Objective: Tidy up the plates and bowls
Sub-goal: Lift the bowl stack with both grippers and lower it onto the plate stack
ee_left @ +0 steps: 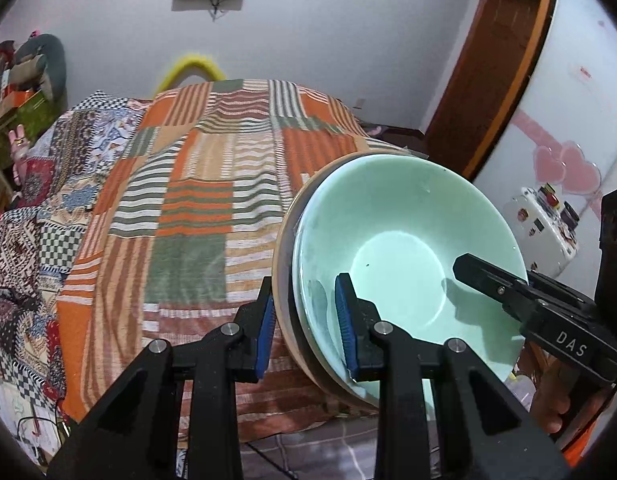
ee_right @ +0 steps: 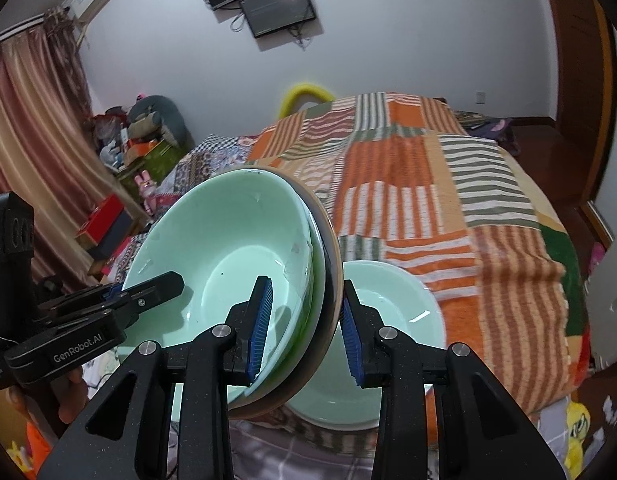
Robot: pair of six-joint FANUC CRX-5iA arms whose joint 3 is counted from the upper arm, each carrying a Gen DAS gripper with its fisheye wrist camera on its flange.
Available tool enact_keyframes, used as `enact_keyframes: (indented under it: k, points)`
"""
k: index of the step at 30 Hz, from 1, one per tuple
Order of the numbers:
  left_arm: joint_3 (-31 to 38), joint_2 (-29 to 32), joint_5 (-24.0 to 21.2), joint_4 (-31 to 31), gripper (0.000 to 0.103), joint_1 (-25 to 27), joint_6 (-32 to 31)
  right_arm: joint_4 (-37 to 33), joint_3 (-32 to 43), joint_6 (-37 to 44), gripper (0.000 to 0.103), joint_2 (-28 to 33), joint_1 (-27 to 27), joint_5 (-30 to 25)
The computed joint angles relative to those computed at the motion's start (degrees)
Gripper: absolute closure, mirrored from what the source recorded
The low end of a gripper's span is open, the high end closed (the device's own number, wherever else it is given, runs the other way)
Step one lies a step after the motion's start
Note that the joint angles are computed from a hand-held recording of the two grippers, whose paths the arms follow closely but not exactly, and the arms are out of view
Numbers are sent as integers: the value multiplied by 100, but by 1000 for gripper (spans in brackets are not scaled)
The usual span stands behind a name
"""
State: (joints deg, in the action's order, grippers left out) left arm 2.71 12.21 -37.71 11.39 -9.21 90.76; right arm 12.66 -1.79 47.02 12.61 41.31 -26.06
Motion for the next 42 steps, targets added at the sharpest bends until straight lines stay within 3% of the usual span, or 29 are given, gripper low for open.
enact_keyframes:
  k: [8, 31, 42]
  points:
    - [509, 510, -307, -8, 74, -187, -55, 21, -172, -178, 73, -57, -151, -47]
    - [1311, 1474, -1186, -165, 74, -212, 105, -1480, 529, 919, 73, 547, -486, -786]
    - [1275, 1587, -1114, 8, 74, -167, 51, -1726, 626, 969, 73, 669, -533, -916]
